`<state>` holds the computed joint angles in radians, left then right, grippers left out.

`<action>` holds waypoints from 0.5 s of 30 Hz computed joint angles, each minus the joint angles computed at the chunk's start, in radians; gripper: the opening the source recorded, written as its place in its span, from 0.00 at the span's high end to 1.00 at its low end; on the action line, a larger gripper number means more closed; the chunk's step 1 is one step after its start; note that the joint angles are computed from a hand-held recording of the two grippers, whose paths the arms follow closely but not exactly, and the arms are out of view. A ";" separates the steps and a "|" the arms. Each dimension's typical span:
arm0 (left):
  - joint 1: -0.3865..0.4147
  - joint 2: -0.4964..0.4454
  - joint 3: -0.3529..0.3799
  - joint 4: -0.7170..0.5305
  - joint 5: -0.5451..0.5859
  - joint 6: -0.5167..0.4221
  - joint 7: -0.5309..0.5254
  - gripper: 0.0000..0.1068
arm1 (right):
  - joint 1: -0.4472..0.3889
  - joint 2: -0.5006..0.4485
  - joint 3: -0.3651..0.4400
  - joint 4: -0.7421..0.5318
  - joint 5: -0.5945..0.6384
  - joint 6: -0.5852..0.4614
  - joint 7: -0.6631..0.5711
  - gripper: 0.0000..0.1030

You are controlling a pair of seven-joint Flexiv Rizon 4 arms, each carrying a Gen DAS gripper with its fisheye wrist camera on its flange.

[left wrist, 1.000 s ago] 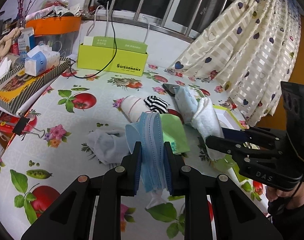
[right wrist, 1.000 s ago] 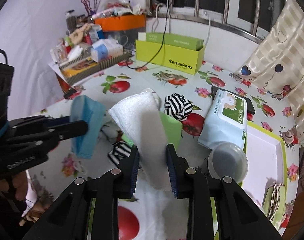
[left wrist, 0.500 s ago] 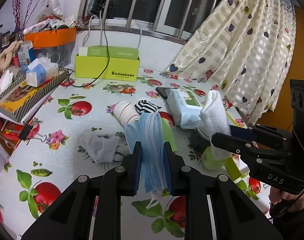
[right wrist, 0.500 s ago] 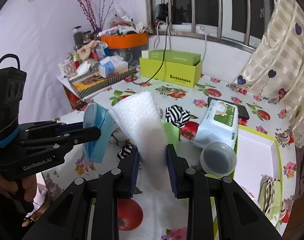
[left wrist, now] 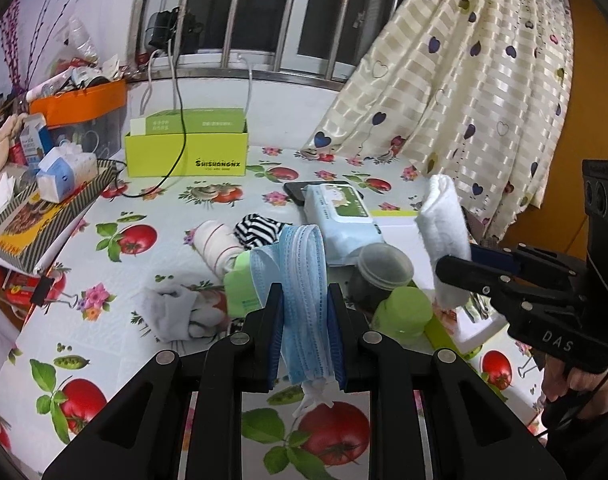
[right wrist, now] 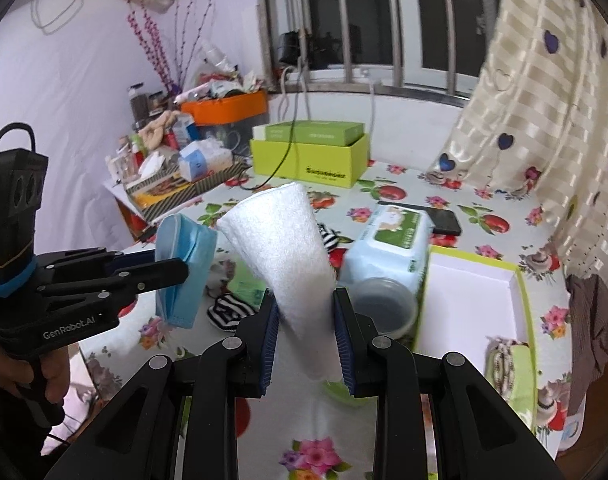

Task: Organize soft objects
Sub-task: 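Carry the blue mask and white towel over the white box with both grippers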

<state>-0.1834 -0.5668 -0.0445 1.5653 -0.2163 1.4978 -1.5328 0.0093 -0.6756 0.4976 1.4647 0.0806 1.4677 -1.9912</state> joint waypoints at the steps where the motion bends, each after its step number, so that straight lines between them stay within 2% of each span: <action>1: -0.004 -0.001 0.002 -0.005 0.003 -0.002 -0.001 0.80 | -0.006 0.002 0.000 0.002 0.005 0.005 0.000 0.75; 9: -0.025 -0.013 0.005 -0.040 0.016 -0.019 -0.004 0.80 | -0.049 0.016 -0.020 0.028 0.013 0.059 0.048 0.75; 15: -0.013 -0.031 -0.045 -0.076 0.010 -0.019 0.044 0.80 | -0.069 0.023 -0.042 0.051 -0.013 0.088 0.108 0.75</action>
<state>-0.1967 -0.5973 -0.0895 1.4892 -0.2059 1.4791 -1.4893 -0.0600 -0.6529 0.4554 1.5159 0.0677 1.5557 -1.8832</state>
